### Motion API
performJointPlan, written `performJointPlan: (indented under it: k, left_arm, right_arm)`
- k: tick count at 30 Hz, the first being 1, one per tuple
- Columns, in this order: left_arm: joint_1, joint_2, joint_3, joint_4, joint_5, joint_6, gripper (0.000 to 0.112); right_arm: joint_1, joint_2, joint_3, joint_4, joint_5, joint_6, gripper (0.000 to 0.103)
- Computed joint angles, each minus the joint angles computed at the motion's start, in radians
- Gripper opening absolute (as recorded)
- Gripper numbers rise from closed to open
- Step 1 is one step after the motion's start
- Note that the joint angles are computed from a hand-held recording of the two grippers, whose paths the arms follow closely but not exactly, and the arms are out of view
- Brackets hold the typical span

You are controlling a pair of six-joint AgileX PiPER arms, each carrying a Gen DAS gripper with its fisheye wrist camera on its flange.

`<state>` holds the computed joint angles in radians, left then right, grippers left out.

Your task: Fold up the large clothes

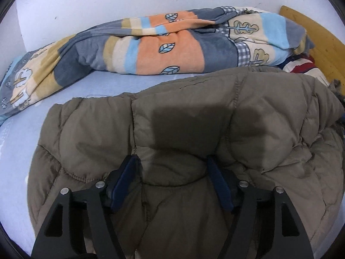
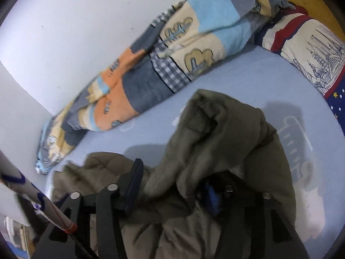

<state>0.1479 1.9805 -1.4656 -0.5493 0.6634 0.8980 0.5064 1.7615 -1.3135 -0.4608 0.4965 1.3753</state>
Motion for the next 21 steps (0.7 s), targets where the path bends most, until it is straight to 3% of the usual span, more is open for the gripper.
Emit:
performJointPlan:
  k: [5, 8, 12, 16, 21]
  left_arm:
    - [0.064, -0.131, 0.135, -0.063, -0.008, 0.056, 0.070]
    - [0.149, -0.242, 0.254, -0.159, 0.013, 0.191, 0.070]
    - [0.314, -0.387, 0.414, -0.271, 0.077, 0.381, 0.070]
    - [0.477, -0.497, 0.533, -0.327, 0.119, 0.549, 0.070]
    - [0.600, -0.545, 0.589, -0.380, 0.159, 0.653, 0.070]
  right_arm:
    - [0.084, -0.127, 0.045, -0.104, 0.132, 0.104, 0.061]
    - [0.206, -0.194, 0.086, -0.178, 0.247, 0.168, 0.061]
    - [0.449, -0.257, 0.169, -0.321, 0.390, 0.378, 0.061]
    - [0.690, -0.232, 0.205, -0.377, 0.531, 0.580, 0.061]
    - [0.808, -0.107, 0.084, -0.320, 0.684, 0.535, 0.061]
